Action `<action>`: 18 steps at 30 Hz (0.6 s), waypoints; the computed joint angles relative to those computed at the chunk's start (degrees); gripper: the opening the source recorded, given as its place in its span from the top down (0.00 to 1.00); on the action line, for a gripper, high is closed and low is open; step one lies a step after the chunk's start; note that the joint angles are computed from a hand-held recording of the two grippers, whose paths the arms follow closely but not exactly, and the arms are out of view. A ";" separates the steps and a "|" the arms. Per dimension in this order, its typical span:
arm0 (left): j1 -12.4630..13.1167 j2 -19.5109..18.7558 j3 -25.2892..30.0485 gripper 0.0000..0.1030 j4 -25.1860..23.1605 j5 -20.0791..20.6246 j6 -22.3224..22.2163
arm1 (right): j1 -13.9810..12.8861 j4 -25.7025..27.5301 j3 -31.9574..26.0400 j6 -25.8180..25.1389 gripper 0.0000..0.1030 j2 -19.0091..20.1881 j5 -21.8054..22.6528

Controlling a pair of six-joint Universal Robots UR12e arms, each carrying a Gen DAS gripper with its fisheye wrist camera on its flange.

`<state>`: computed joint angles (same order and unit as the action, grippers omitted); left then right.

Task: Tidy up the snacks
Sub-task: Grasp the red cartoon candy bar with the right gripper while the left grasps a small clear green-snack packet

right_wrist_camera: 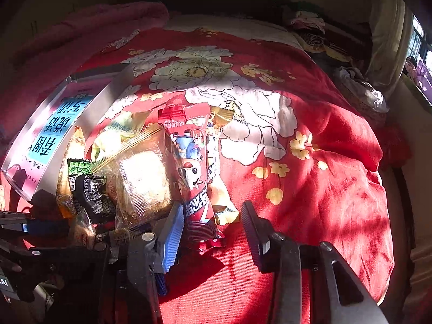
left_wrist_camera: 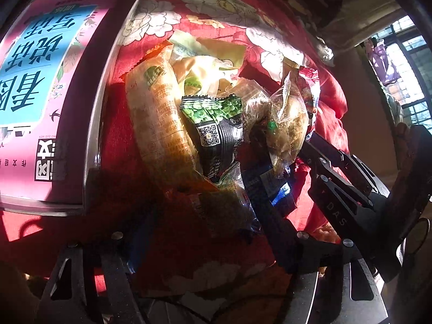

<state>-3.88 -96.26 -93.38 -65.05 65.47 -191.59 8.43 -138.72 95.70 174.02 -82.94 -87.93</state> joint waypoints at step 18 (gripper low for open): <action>-0.27 -0.96 0.27 0.55 1.84 1.05 0.47 | -4.16 -4.03 2.08 5.36 0.76 -0.41 13.90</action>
<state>-4.15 -97.21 -93.11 -63.21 66.52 -191.13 4.27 -142.75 97.78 179.38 -83.35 -74.03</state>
